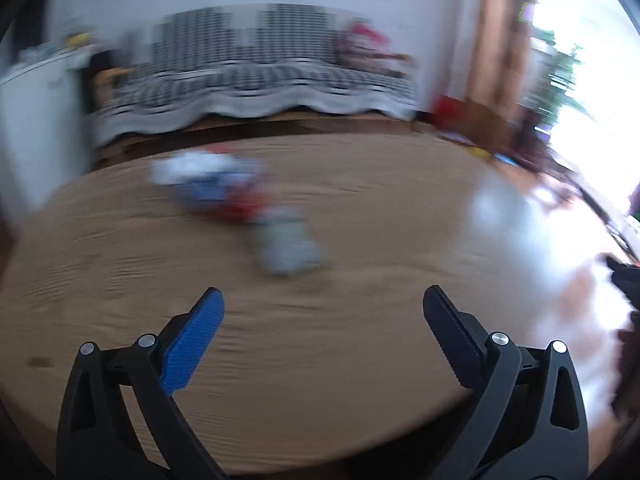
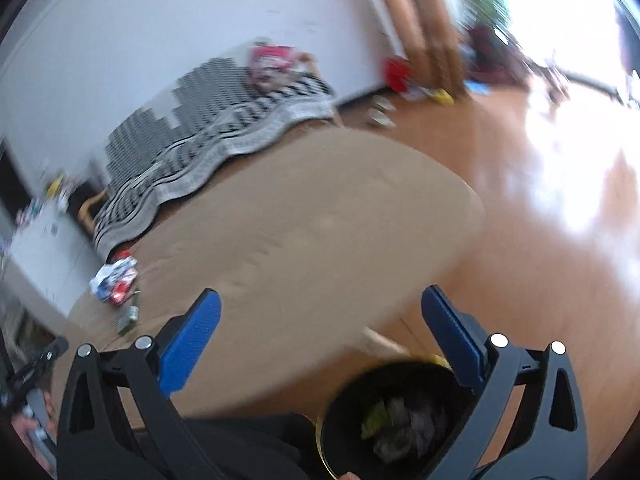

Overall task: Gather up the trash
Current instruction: 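Move both tools back toward the remaining trash on the table, then grasp the blue-grey crumpled wrapper with the left tool while the right tool grasps the white-green cigarette pack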

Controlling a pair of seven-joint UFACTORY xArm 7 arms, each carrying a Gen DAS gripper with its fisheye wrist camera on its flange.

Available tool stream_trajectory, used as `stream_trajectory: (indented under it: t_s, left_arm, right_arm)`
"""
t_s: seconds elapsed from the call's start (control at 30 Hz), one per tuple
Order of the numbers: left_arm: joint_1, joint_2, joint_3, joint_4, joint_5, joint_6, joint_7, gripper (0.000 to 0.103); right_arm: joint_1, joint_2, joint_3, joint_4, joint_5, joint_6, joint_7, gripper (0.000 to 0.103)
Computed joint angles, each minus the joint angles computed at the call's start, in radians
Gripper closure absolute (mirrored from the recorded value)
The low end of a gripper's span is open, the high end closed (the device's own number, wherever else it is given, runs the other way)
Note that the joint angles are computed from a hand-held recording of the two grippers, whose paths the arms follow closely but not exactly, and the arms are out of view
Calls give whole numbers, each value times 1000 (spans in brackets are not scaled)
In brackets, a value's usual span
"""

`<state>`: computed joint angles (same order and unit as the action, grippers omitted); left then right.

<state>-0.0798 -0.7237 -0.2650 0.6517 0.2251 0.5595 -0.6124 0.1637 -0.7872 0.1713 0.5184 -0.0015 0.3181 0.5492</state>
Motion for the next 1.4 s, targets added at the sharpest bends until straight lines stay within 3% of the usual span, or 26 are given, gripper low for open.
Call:
stream_trajectory:
  t_s: [0.1,0.2,0.3,0.47,0.5,0.57,0.83,1.1,1.33,1.4]
  left_arm:
    - [62,-18,70,-3,17,20,29,6]
    - [150,16,74,16,76,27,49,6]
    - [178,68,99,24,109,31,104,6]
    - [200,169,146,39,103,-10,142,6]
    - [208,210,153,63,101,-11,149,6]
    - [214,231,170,66,96,-36,154,6]
    - [194,442,177,259,94,-107,199,6]
    - [111,650,217,435,86,-111,292,6]
    - [70,748,245,536,50,-98,381,7]
    - [62,761,248,545,40,-104,417,17]
  right_arm:
    - [13,212,97,213,-80,15,-60,6]
    - [87,453,139,412,-112,45,-121,6]
    - [122,683,196,605,-222,86,-88,6]
    - [270,1036,186,968,-387,227,-22,6]
    - [328,1111,155,1059,-420,273,-28,6]
    - [371,1194,148,1156,-443,321,-53,6]
    - [492,1368,31,1363,-416,386,-130,6]
    - [463,1355,-15,1332,-251,354,-264,6]
    - [459,1440,-12,1472,-163,398,-421,5]
    - [464,1441,-21,1468,-151,381,-439,5]
